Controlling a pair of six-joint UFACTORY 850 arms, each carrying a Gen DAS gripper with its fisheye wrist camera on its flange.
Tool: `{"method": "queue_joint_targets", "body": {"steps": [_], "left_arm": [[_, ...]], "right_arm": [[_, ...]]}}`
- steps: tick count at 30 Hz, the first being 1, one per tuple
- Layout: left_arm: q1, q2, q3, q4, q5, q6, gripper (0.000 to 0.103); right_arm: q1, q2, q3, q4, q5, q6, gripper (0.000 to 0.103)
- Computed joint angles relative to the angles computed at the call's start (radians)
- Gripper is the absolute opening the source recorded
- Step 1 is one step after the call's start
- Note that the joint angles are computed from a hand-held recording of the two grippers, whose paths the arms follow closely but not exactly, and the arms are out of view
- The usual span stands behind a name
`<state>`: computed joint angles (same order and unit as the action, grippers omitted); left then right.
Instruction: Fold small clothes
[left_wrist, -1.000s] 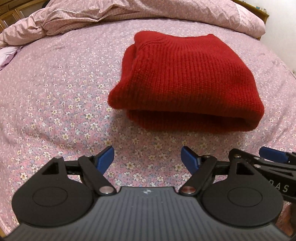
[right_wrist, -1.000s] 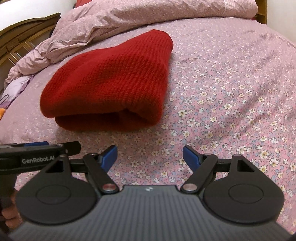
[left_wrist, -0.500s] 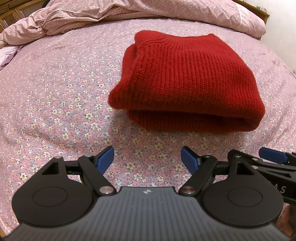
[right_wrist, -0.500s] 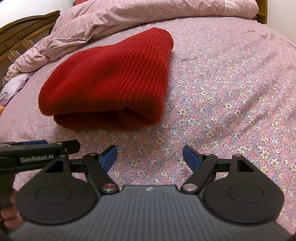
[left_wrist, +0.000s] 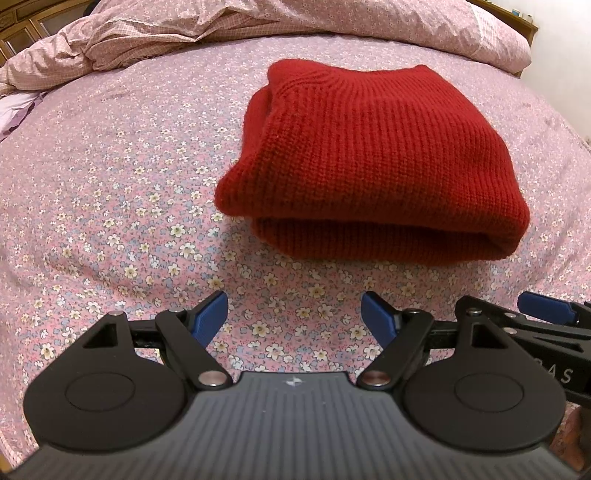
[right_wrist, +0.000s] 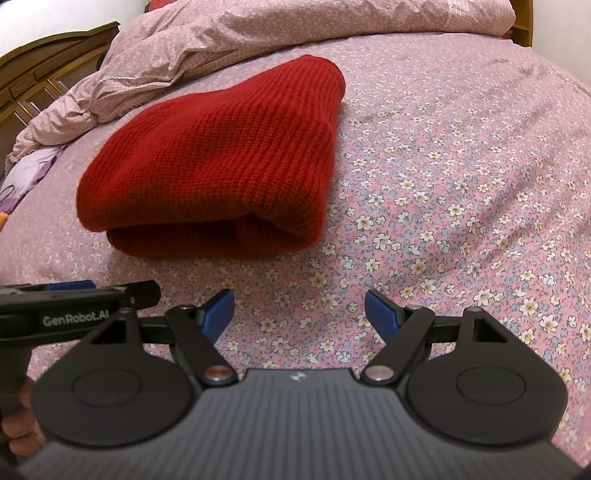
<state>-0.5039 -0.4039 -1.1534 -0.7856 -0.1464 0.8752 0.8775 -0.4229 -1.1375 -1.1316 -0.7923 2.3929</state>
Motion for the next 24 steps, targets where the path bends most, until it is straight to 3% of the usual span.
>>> {"method": "queue_joint_targets", "body": {"steps": [19, 24], "left_arm": [[-0.001, -0.006, -0.001, 0.076, -0.008, -0.08, 0.083], [0.006, 0.001, 0.009, -0.098, -0.017, 0.088, 0.083]], "right_arm": [[0.003, 0.006, 0.009, 0.002, 0.008, 0.023, 0.079], [0.002, 0.008, 0.012, 0.001, 0.013, 0.032, 0.079]]}}
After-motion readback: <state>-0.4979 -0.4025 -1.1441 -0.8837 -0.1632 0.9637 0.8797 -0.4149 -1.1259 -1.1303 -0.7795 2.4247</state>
